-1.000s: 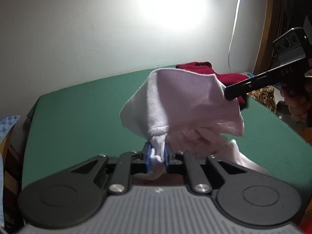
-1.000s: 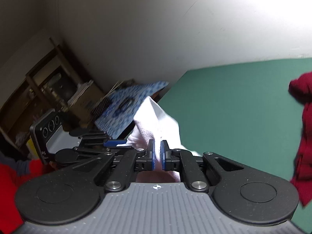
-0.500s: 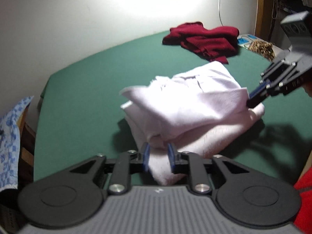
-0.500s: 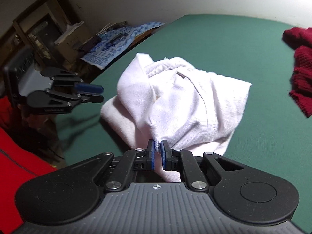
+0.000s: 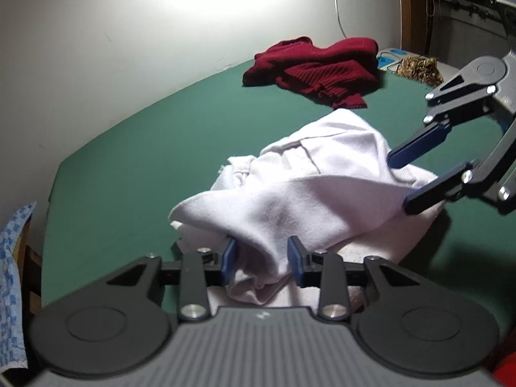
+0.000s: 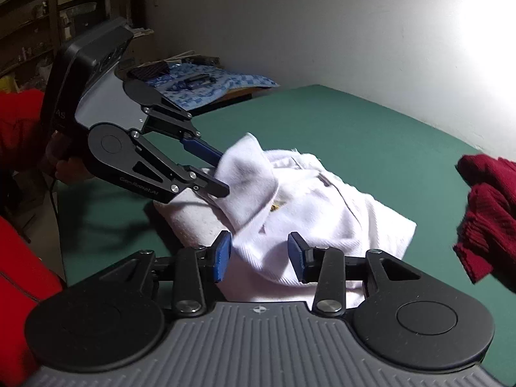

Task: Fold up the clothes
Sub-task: 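Fold the lifted T-shirt edge over the bundle with both grippers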

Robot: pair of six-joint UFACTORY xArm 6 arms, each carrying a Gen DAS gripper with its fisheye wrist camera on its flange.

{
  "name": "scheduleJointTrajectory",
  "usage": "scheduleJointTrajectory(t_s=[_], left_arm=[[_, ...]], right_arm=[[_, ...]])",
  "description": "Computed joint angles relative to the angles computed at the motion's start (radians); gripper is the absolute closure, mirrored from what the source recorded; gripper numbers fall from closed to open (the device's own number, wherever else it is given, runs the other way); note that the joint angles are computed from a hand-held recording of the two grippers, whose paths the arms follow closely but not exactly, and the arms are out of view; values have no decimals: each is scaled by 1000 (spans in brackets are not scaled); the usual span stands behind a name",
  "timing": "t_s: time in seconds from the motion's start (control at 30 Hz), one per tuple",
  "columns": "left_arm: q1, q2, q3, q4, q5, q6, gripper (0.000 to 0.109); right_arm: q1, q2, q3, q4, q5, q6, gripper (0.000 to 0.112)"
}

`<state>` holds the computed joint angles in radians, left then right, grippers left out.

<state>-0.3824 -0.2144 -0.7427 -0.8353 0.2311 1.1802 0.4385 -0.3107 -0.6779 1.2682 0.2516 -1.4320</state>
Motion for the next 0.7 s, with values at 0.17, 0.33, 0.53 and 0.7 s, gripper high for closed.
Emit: scheduleJointTrajectory(t_s=[0.17,0.33,0.53,0.7], left_arm=[[9,70,-52,59,8,-136,81],[11,8,-38,-22,26,-55,104],[61,-186,41,-22,217,59,106],[29,-150,87,146,133,-46,89]], right_arm=[[30,86,-36,-104,-51,83,73],[-6,29,-26,-188,59,158,109],[-60,-97,19,-310,204,223,110],[-25,-94,69,-409,179,304,110]])
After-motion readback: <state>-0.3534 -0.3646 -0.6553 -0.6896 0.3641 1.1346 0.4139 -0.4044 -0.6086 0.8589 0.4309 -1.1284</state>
